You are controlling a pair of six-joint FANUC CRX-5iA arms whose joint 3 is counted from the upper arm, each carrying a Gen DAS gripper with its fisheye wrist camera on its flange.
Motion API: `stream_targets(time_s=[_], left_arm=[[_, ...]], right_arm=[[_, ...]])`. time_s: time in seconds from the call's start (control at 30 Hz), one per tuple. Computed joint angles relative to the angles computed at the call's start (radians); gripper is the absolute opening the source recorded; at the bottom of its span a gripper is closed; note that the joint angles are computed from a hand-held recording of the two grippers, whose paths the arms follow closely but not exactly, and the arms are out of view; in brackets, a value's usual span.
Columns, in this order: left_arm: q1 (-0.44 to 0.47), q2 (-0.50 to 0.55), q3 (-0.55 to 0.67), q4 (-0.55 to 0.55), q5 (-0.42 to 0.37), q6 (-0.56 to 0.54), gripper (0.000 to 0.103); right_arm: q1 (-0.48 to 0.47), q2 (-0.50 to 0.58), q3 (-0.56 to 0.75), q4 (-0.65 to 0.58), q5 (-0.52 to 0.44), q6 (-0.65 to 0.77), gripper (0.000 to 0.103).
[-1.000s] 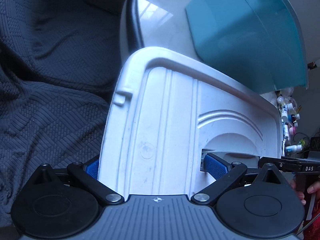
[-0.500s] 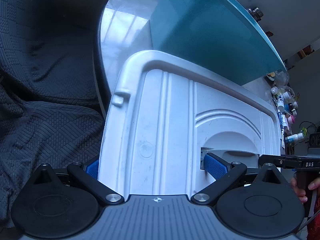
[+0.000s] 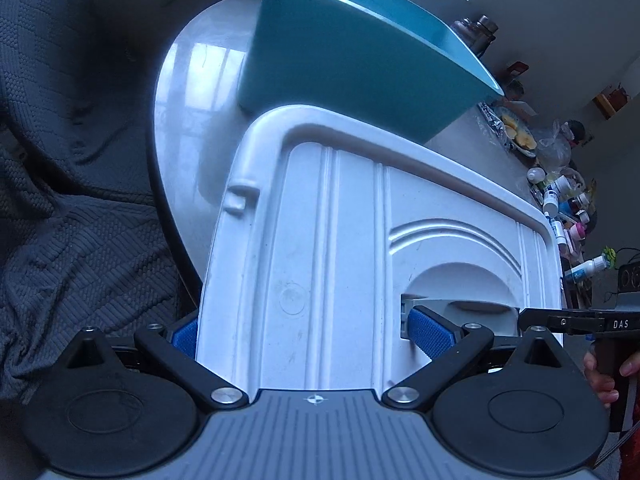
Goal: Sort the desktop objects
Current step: 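Carry the lid with both tools up and over the teal bin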
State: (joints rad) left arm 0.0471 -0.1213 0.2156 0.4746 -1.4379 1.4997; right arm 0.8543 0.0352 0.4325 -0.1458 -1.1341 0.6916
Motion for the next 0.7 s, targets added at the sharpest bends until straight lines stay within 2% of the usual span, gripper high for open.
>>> stream_targets(time_s=[0.13,0.27,0.53,0.7], left_arm=[[-0.083,-0.083,-0.037,-0.065,0.031,0.107,0.101],[-0.161,-0.151,-0.041,-0.156,0.031,0.212,0.101],[-0.232,-0.237,0.005,-0.277,-0.070,0.349,0.101],[-0.221,-0.282,0.003,-0.303,-0.115,0.361,0.101]], right_arm=[[-0.023,-0.087,-0.072,-0.053,-0.005,0.054,0.074],[-0.036,-0.150,-0.127,-0.106,0.004,0.094,0.074],[-0.021,-0.218,-0.172,-0.159,0.001,0.144,0.074],[-0.003,-0.215,-0.175,-0.182,0.016,0.153,0.074]])
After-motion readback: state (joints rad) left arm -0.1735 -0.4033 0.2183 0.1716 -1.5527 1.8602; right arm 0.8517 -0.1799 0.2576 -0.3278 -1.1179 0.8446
